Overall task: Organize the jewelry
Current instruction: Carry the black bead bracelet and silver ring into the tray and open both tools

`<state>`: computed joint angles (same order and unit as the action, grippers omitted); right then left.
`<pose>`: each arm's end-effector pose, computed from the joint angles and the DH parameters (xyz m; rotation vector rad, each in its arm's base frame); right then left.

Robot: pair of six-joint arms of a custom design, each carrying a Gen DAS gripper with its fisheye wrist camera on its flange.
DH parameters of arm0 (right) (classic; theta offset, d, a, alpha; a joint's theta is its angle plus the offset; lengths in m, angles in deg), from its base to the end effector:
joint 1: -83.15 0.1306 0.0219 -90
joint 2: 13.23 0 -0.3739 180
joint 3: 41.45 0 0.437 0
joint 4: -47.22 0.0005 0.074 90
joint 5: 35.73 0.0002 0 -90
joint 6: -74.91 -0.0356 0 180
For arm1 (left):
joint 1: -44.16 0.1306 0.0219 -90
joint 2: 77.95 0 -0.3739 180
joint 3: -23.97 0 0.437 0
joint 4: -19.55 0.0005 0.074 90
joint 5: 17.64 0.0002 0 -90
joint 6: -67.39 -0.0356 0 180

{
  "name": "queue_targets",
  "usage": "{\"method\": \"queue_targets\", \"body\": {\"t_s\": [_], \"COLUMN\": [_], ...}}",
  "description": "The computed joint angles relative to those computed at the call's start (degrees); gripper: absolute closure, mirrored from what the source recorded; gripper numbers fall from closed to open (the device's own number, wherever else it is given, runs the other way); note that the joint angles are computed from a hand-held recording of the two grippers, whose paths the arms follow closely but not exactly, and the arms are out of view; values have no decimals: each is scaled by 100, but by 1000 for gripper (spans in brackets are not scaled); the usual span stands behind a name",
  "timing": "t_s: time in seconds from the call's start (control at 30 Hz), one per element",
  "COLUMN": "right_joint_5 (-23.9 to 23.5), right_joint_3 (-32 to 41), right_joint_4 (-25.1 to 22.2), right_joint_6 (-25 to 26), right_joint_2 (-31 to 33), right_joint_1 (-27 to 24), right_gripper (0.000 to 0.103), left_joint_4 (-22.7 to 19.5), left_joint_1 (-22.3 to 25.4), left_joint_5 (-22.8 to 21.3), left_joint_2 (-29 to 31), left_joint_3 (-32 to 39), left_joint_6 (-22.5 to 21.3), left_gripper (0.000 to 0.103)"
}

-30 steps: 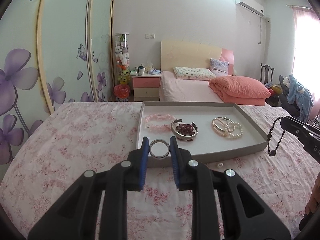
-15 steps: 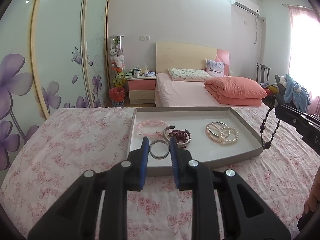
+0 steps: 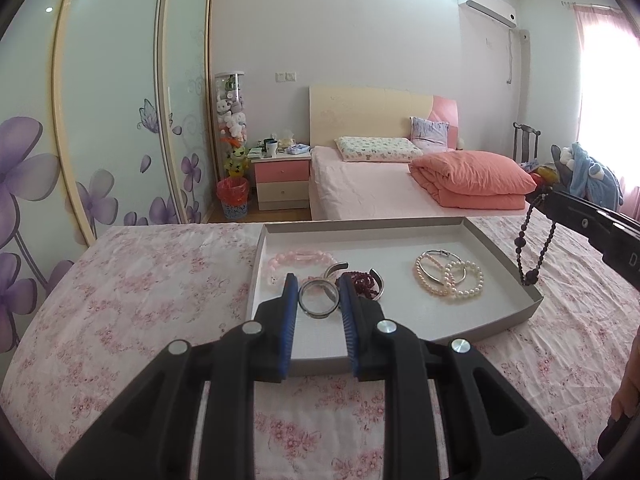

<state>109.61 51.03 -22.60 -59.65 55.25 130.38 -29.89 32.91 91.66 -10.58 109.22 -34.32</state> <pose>0.2592 0.2363 0.5885 0.3694 1.9592 -0.1433 0.3757 -0.0872 0.5534 0.6129 2.0158 -0.3519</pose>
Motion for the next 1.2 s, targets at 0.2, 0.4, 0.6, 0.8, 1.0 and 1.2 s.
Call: {"method": "queue_targets", "body": {"t_s": [0.2,0.4,0.6,0.8,1.0,1.2], "right_joint_5": [-322,-754,-1150,-1512,-1702,-1830], "right_joint_3": [-44,-112,-238,-353,-399,-388], "right_joint_4": [345,577,720,802,821,707], "right_joint_6": [290,470,468,378,334,251], "right_joint_2": [23,103,174,230,266,290], "right_joint_1": [-375,-795,-1141,-1399,-1548,-1617], "right_gripper": [91,91,91,91,91,81], "left_joint_4": [9,-69,-162,-237,-259,-329], "left_joint_1": [-136,-262,-368,-471,-525,-561], "left_joint_5": [-43,-88,-178,-232,-190,-143], "left_joint_2": [281,679,1039,1301,1483,1592], "left_joint_3": [182,463,675,803,910,965], "left_joint_6": [-4,60,69,89,103,155], "left_gripper": [81,81,81,81,81,77]}}
